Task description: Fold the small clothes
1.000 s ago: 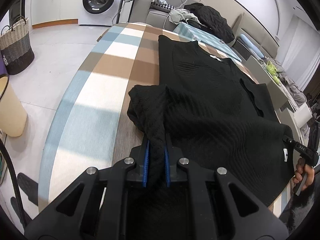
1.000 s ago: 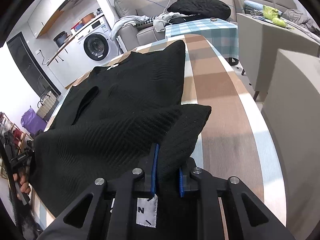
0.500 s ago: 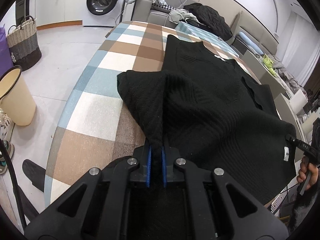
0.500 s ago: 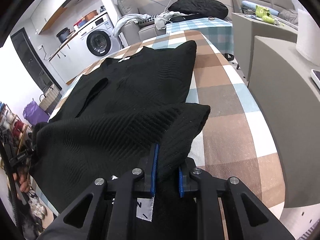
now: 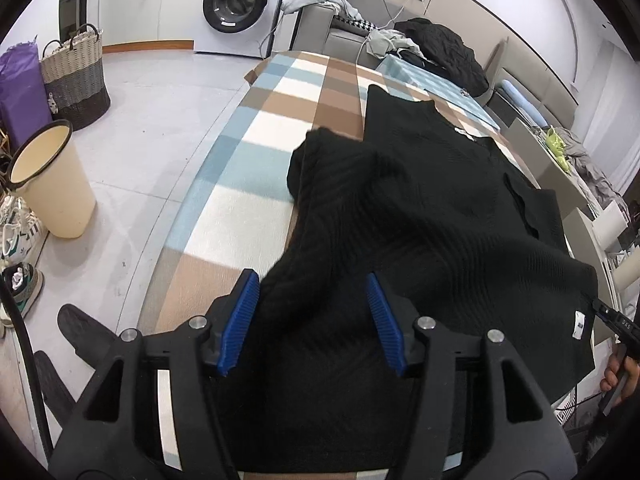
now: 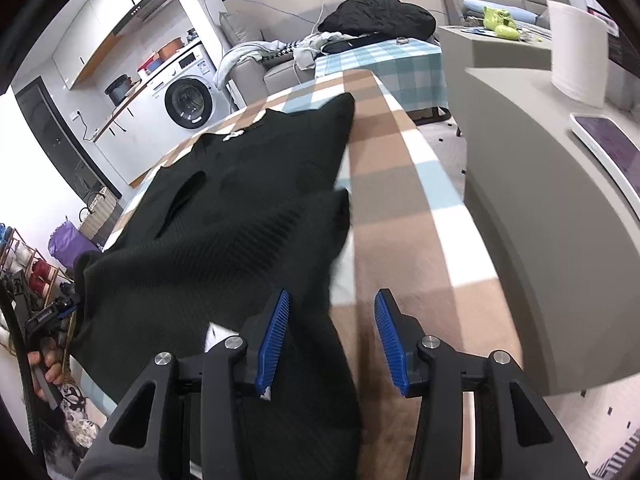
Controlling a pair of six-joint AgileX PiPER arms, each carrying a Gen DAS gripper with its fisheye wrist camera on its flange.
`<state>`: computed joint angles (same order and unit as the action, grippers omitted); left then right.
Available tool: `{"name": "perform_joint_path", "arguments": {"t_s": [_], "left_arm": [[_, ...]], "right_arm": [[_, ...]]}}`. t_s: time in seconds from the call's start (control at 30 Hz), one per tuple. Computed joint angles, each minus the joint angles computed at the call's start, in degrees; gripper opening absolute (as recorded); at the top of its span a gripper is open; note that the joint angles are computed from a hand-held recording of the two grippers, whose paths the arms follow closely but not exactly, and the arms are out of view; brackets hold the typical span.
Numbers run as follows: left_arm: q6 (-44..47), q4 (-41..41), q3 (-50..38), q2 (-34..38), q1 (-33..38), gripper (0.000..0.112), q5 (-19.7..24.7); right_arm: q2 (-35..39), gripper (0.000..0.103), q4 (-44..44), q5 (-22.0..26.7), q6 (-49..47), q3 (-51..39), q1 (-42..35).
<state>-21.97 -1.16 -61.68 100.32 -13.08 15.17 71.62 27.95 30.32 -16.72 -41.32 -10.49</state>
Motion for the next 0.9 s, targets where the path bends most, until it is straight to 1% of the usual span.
{"name": "perform_joint_path", "arguments": {"t_s": [0.03,0.07,0.13,0.2,0.23,0.33,0.43,0.47,0.5,0.6,0.63,0.67,0.7,0.73,0.77,0.8,0.83,0.87,0.9], "left_arm": [[1.9,-1.87,0.52,-0.03,0.11,0.052,-0.33],[1.81,-1.79,0.74,0.1,0.13,0.052,-0.32],[-1.16,1.24,0.7,0.5,-0.35,0.052,-0.01],[-7.27,7.63,0.19,0.68,-1.09,0.052,0.85],[-8.41,8.9,0.38,0.49,-1.2,0.052,0.6],[-4.16,5.03,0.36,0.03,-0.29,0.052,0.61],[-4.0,5.49,-0.9,0.96,0.28,0.052,1.29],[-3.68,5.17,-1.46,1.46,0.51,0.052,1.56],[-1.29,2.96,-2.1,2.13,0.88,0.052,1.66],[-2.0,4.41,-3.91,3.88,0.58,0.052,2.72],[-1.11,3.65,-3.99,4.26,0.59,0.051,2.41],[-0.03,2.53,-3.92,4.51,0.63,0.045,1.94],[3.35,-0.83,-3.78,4.69,0.86,0.018,1.53],[5.9,-3.12,-3.75,4.68,0.95,0.005,1.61],[6.16,-3.22,-3.0,4.1,0.87,0.005,0.66],[4.13,-1.04,-1.34,2.62,0.65,0.004,-1.31],[1.13,1.92,-0.34,1.48,0.21,0.003,-2.25],[0.43,2.67,0.77,0.11,0.03,0.003,-3.25],[0.51,2.37,1.8,-1.5,0.03,0.003,-4.14]], "right_arm": [[-0.28,0.046,1.0,0.43,-1.52,0.51,-0.65],[-0.56,0.046,1.56,0.65,-2.36,1.0,-1.03],[-1.04,0.046,2.62,1.34,-4.03,1.88,-1.6],[-1.7,0.046,2.12,1.64,-4.09,2.59,-1.52],[-2.01,0.046,1.6,1.88,-3.75,2.79,-1.39],[-3.95,0.047,0.87,1.99,-3.82,4.23,-1.31],[-4.42,0.05,5.45,1.9,-8.94,5.13,-2.7],[-3.99,0.05,6.46,1.59,-9.82,4.99,-2.61],[-2.89,0.05,8.85,1.76,-12.35,4.55,-2.71],[-0.97,0.049,10.57,0.72,-13.93,3.64,-0.53],[-0.52,0.044,11.32,-0.1,-15.02,3.58,0.49],[-0.34,0.021,10.47,-1.38,-14.94,3.6,2.1],[-0.72,0.014,7.84,-3.17,-13.32,3.79,3.78],[-1.78,0.008,7.51,-4.79,-13.99,4.49,4.97],[-3.0,0.004,9.46,-5.11,-16.25,5.12,4.78],[-4.46,0.004,11.82,-4.92,-18.27,5.77,3.88],[-6.43,0.003,13.47,-4.85,-19.78,6.55,2.94],[-8.37,0.003,15.04,-5.14,-21.17,7.36,2.36],[-10.88,0.003,18.9,-4.54,-24.68,8.22,0.78]]}}
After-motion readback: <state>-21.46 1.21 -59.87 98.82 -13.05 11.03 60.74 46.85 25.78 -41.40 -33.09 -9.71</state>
